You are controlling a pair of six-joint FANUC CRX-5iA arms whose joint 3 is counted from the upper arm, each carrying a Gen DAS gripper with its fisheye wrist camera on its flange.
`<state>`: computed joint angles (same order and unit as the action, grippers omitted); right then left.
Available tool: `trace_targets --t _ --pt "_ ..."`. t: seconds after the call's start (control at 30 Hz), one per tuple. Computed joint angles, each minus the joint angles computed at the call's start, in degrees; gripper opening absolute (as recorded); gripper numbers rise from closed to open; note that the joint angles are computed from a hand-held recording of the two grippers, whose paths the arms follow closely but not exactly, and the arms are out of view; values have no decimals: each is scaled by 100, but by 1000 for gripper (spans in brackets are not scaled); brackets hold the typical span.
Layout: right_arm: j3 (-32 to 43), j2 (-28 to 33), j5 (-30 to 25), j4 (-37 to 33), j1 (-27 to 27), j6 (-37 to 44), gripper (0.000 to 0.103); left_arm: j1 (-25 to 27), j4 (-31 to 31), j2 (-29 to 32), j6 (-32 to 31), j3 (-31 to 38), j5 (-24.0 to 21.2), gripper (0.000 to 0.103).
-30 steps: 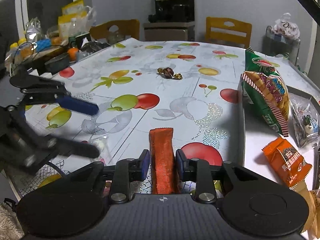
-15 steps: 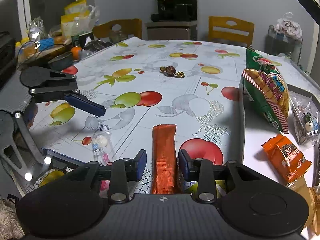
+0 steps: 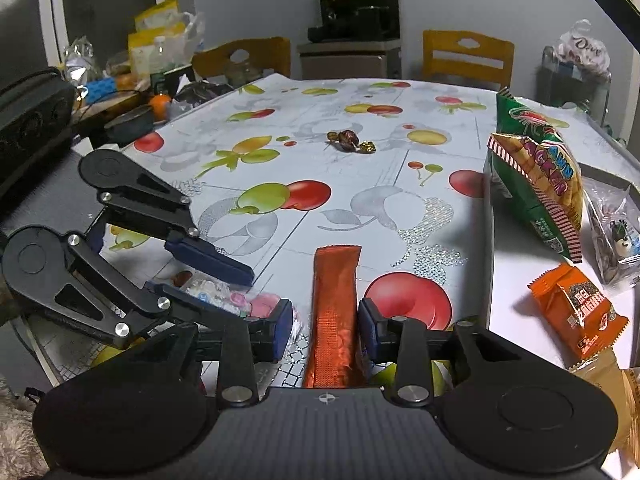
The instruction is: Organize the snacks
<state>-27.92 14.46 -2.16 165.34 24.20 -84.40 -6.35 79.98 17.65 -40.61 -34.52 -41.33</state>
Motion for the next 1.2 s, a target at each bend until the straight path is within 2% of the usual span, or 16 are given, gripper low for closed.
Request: trace_targets --t 0.07,0.13,0.2,0.3,0.37,0.4,0.47,0.6,0.67,0.77,0.87,0.93,1.0,1.07,1.2 --pt "116 15 114 328 -34 -321 38 -128 260 -188 -180 -207 308 22" --pt "51 39 30 -51 -8 43 39 -335 812 -366 -504 -444 694 19" --pt "-25 61 -75 -433 38 413 42 -511 1298 -461 -546 -583 980 16" --pt "-252 121 -436 -1590 248 1564 43 -789 2146 -547 -654 -732 1308 16" --pt "-401 165 -746 -2464 475 2436 42 -837 2329 -551 -543 -741 1362 15" --pt "-465 194 -936 -2921 613 2859 40 -911 2518 -561 -558 -744 1455 14" --pt "-522 231 -1184 -3300 761 3230 23 -915 2550 -551 -444 -723 1487 14" --pt "-497 194 -1112 -2851 629 2654 23 -1016 2907 -605 -560 -739 1624 10" --pt "-512 145 -1180 -2561 577 2390 23 -984 2889 -617 -485 -724 1596 4" --pt "-546 35 -1339 -2022 475 1912 23 -989 3048 -675 -558 -734 1548 4" --pt "-566 -30 -1389 -1907 436 1794 23 -1064 3138 -690 -589 -706 1742 4" --pt "-554 -63 -1331 -1720 382 1627 23 -855 2517 -648 -121 -674 1597 4" --pt "-548 -77 -1273 -1652 364 1599 23 -722 2141 -628 89 -666 1482 4" --pt "-544 -85 -1236 -1588 355 1539 23 -778 2340 -635 -24 -688 1522 4" --pt "-528 -93 -1162 -1439 318 1380 23 -515 1674 -583 497 -623 1328 9"
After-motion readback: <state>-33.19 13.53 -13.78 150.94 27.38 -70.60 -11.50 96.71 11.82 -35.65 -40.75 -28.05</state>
